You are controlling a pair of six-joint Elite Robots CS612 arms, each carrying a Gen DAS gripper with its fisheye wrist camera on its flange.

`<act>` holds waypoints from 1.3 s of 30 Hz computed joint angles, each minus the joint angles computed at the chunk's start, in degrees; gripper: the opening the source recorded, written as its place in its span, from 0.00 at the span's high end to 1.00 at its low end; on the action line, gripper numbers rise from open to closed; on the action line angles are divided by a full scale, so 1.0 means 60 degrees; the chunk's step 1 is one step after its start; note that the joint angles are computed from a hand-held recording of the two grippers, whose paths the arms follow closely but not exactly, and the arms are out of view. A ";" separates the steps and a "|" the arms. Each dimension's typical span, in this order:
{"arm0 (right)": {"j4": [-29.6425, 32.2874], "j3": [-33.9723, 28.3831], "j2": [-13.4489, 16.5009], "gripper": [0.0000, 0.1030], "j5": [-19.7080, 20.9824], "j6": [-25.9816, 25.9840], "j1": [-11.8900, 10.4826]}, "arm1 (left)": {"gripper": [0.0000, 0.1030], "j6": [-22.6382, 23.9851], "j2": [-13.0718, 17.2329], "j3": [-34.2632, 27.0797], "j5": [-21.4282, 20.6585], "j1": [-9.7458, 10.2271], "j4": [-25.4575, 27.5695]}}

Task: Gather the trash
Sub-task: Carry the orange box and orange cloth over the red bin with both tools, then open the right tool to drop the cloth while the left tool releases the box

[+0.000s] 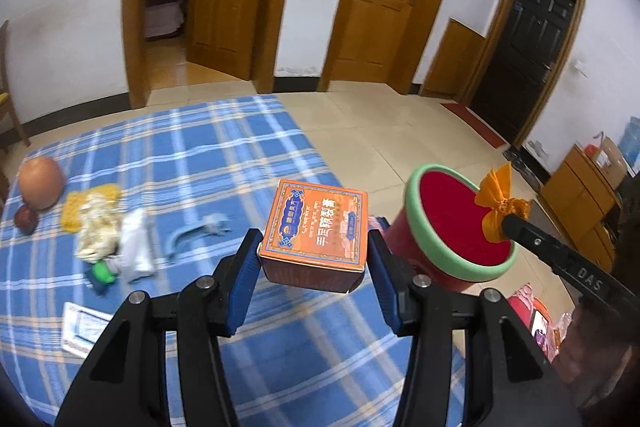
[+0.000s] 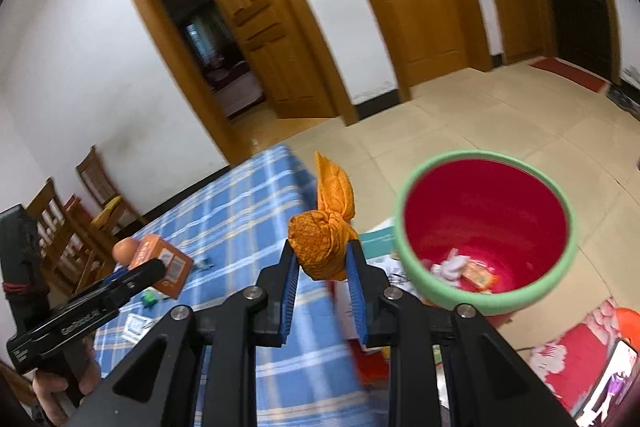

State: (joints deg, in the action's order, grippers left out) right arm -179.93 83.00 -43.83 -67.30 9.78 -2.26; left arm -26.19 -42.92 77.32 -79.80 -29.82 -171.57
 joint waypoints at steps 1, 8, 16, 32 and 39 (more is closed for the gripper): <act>0.0035 0.0004 0.0014 0.75 -0.0086 0.0077 -0.0057 | 0.49 0.0035 0.0051 -0.0096 -0.0047 -0.0026 0.0063; 0.0337 -0.0011 0.0133 0.74 -0.0597 0.0567 -0.0314 | 0.49 0.0375 0.0402 -0.0781 -0.0327 -0.0187 0.0532; 0.1041 -0.0293 0.0408 0.73 -0.1195 0.0806 -0.0545 | 0.49 0.0672 0.0835 -0.1572 -0.0763 -0.0257 0.1069; 0.0766 -0.0150 0.0439 0.56 -0.1189 0.1667 -0.0869 | 0.49 0.1189 0.1516 -0.2786 -0.1190 -0.0424 0.1891; 0.0326 0.0122 0.0282 0.47 -0.0986 0.1925 -0.0958 | 0.49 0.1333 0.1881 -0.3436 -0.1321 -0.0500 0.2313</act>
State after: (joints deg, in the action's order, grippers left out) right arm -177.98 83.73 -42.14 -73.22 21.33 -8.01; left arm -18.19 -31.64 56.71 -87.72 -32.82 -157.69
